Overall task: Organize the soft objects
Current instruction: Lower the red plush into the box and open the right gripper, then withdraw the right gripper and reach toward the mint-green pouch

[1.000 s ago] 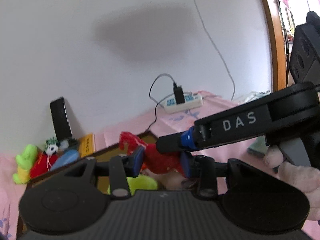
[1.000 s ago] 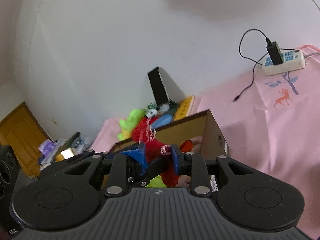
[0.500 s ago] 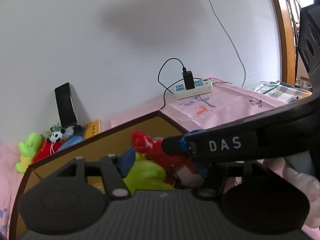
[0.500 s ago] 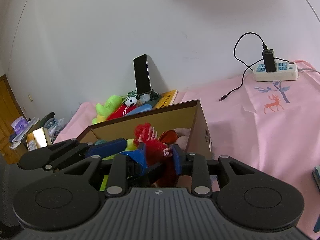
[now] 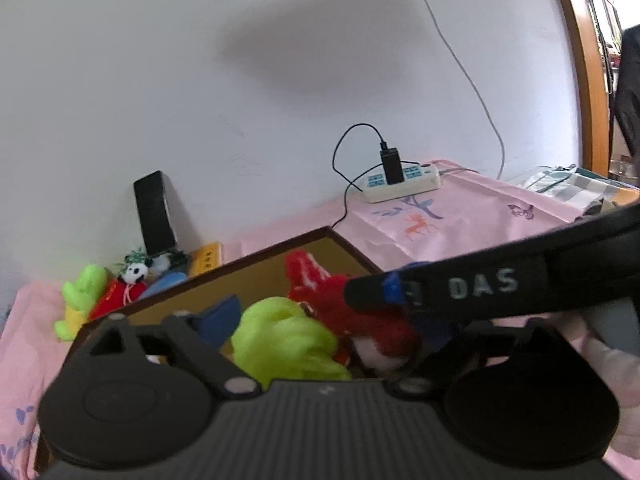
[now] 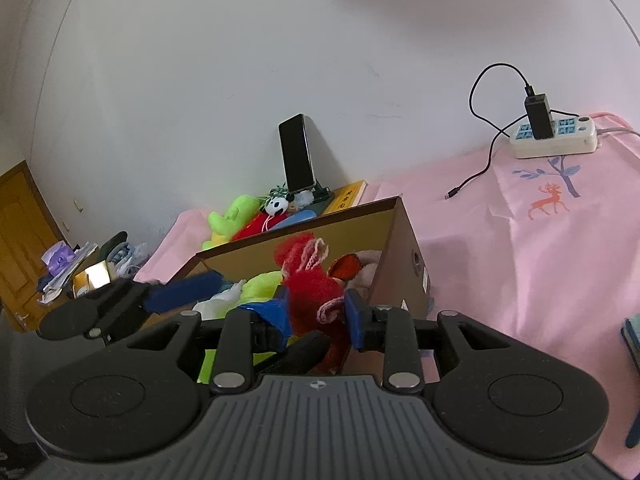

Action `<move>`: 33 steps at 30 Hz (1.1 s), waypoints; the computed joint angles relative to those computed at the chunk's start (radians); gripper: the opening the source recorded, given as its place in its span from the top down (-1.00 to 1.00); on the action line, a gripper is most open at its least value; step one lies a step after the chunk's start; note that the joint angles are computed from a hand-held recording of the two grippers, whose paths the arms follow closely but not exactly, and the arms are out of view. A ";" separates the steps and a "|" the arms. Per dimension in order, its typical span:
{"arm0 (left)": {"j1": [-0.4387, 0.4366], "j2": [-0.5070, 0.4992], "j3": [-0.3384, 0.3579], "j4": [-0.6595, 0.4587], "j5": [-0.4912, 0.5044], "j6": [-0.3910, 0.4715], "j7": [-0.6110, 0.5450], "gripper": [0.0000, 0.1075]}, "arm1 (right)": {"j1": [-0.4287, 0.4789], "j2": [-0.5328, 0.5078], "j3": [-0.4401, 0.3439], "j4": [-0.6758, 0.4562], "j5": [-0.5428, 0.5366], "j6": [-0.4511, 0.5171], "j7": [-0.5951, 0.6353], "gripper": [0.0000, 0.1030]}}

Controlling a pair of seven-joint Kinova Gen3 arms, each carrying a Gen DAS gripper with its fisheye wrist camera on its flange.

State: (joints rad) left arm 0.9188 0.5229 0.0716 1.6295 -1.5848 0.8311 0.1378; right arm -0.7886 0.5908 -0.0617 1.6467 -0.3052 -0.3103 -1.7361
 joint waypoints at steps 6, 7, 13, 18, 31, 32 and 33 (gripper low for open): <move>0.016 0.000 0.001 -0.004 0.026 0.027 -0.007 -0.86 | 0.038 -0.008 -0.048 0.018 0.037 -0.006 -0.033 0.74; 0.017 -0.002 0.001 -0.003 0.030 0.028 -0.007 -0.86 | 0.048 -0.008 -0.059 0.021 0.048 -0.009 -0.040 0.74; 0.028 -0.005 0.002 0.003 0.057 0.052 -0.011 -0.90 | 0.069 -0.012 -0.088 0.030 0.099 -0.003 -0.078 0.73; 0.043 -0.003 0.000 0.006 0.065 0.080 -0.014 -0.90 | 0.044 -0.015 -0.068 0.033 0.100 -0.003 -0.074 0.73; 0.040 -0.046 0.034 0.095 -0.008 0.155 0.148 -0.90 | 0.098 -0.063 -0.108 0.176 0.086 -0.212 -0.116 0.73; 0.040 -0.049 0.040 0.099 -0.011 0.161 0.158 -0.90 | 0.096 -0.065 -0.103 0.183 0.076 -0.213 -0.114 0.73; 0.041 -0.051 0.046 0.101 -0.014 0.166 0.165 -0.90 | 0.092 -0.067 -0.099 0.193 0.068 -0.218 -0.109 0.73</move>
State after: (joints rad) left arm 0.9603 0.4715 0.1174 1.7300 -1.5991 0.9973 0.3026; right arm -0.6970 0.5234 -0.1605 1.8394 -0.2371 -0.5282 -1.8456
